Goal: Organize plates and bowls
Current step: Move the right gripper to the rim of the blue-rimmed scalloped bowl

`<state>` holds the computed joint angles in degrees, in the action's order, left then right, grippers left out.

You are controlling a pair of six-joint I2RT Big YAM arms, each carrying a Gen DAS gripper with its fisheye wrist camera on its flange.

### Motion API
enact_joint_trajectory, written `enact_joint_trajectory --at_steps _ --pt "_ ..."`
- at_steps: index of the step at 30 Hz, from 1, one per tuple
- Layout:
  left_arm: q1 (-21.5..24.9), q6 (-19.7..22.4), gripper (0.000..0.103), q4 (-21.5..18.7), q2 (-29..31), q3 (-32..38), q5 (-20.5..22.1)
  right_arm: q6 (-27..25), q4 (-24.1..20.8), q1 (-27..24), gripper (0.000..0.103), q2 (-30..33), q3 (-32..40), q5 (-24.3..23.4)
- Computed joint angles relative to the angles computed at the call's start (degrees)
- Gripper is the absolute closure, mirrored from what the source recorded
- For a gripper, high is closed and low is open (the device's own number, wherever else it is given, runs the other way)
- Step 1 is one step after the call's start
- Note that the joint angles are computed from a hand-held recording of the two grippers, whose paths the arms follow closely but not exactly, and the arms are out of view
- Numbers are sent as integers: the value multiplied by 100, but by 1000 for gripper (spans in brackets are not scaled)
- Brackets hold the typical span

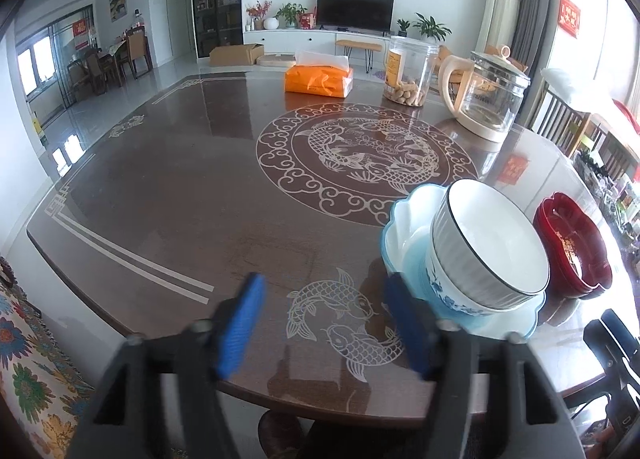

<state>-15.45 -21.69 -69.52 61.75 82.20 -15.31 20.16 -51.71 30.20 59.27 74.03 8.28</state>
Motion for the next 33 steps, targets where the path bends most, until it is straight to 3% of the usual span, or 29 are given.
enact_joint_trajectory --at_steps 1,2,6,12,13,15,16,17,20,23,27,29,33 --pt "-34 -60 8 136 -97 -68 -171 -40 11 -23 35 -39 9 20" --pt "-70 -64 8 221 -163 -99 -311 -83 8 -38 35 -75 34 96" --pt "-28 263 6 270 -232 -65 -180 -349 -110 -271 35 -323 100 354" --pt "394 532 6 -6 -277 -238 718 -575 -666 -1164 35 -1100 244 952" --pt "515 524 6 -17 -314 -326 970 -706 -911 -1453 35 -1150 389 844" --pt "728 426 6 -37 -340 -459 1438 -1170 -2102 -2006 34 -813 1009 535" --pt "778 312 7 -28 -345 -508 1561 -1411 -2575 -2183 34 -684 1164 543" --pt "814 204 7 -2 -340 -531 1674 -1579 -2760 -2236 34 -689 1171 690" --pt "724 2 7 221 -350 -534 1872 -1649 -2654 -1979 34 -871 986 932" --pt "322 243 7 459 -324 -436 1485 -1161 -2060 -1657 34 -855 749 229" --pt "-111 712 11 661 -200 -397 799 -408 -1053 -1242 34 -381 436 -810" --pt "-91 743 25 627 -86 -373 909 -335 -726 -999 34 -30 398 -964" --pt "79 602 35 538 142 -400 1242 -315 -472 -844 47 436 352 -1009"
